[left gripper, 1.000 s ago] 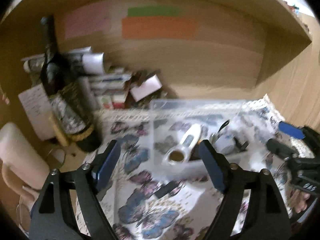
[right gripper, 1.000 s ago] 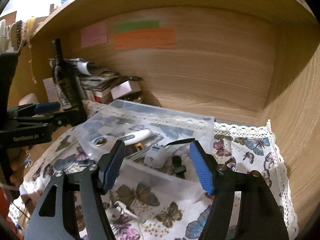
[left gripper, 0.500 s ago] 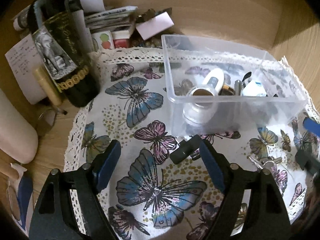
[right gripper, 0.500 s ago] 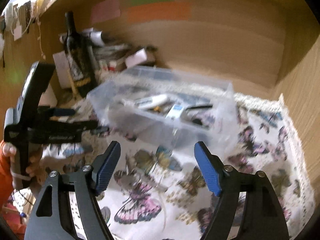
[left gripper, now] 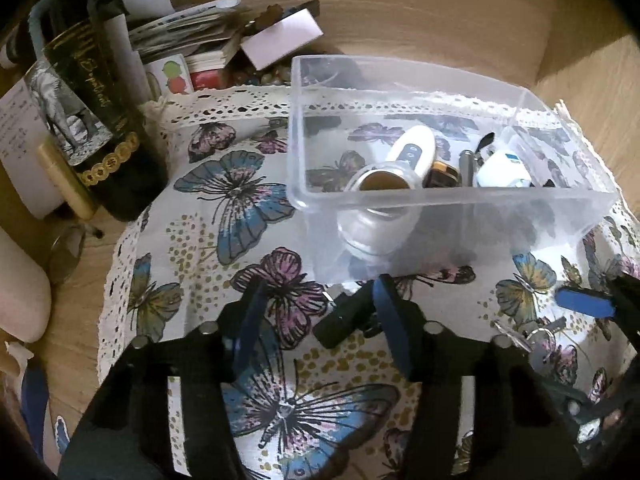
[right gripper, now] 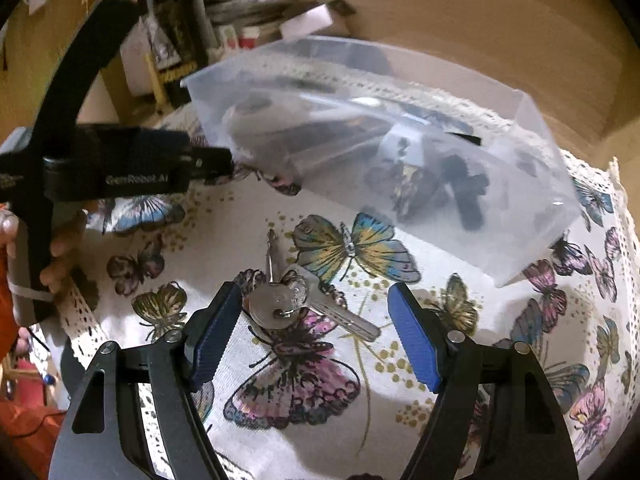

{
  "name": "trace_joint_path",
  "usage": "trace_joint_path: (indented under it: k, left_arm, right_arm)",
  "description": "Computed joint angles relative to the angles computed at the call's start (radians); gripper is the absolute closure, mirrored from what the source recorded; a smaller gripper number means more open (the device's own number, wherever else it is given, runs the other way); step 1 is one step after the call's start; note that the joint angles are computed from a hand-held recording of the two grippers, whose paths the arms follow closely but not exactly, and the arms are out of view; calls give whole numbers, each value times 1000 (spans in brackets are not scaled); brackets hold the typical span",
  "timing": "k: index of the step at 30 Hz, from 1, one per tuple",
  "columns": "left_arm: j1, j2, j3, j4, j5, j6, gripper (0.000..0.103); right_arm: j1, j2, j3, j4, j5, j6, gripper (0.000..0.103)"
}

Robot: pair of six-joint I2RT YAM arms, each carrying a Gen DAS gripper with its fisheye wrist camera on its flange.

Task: Organize rigid objects
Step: 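Move the left gripper to the black clip while the right gripper reaches for the keys, then grasp the black clip with the left gripper while the right gripper grasps the keys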

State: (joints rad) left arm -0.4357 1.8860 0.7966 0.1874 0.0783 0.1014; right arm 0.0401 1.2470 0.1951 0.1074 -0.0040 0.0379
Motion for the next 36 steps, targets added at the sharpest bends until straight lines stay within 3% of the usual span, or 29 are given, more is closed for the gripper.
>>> trace_joint_path:
  k: [2, 4, 8, 18, 19, 21, 30, 32, 34, 36]
  left_arm:
    - [-2, -6, -6, 1, 12, 5, 63]
    - [-3, -11, -13, 3, 27, 10, 76]
    - [6, -26, -31, 3, 49, 16, 83]
    - [45, -114, -128, -1, 113, 43, 97]
    - [50, -124, -139, -2, 121, 46, 97]
    - [57, -142, -158, -8, 134, 54, 97]
    - [75, -186, -191, -24, 137, 70, 97]
    - [75, -190, -184, -19, 117, 55, 92]
    - [75, -184, -168, -23, 111, 56, 75]
    - [67, -171, -155, -24, 97, 63, 69]
  right_arm:
    - [0, 13, -2, 20, 5, -1, 38]
    - [-13, 8, -9, 33, 1, -5, 50]
    - [-34, -11, -16, 35, -17, -6, 73]
    - [-12, -86, -32, 2, 14, 17, 75]
    - [-14, -99, -33, -6, 6, 16, 85]
    - [-15, -143, -36, -28, 8, 23, 90]
    - [-56, -269, -45, -103, -5, 20, 94]
    - [-69, -303, -45, -135, -20, 14, 94]
    - [-93, -333, -48, -162, -38, -9, 94]
    - [-103, -344, -47, -184, -48, -21, 93]
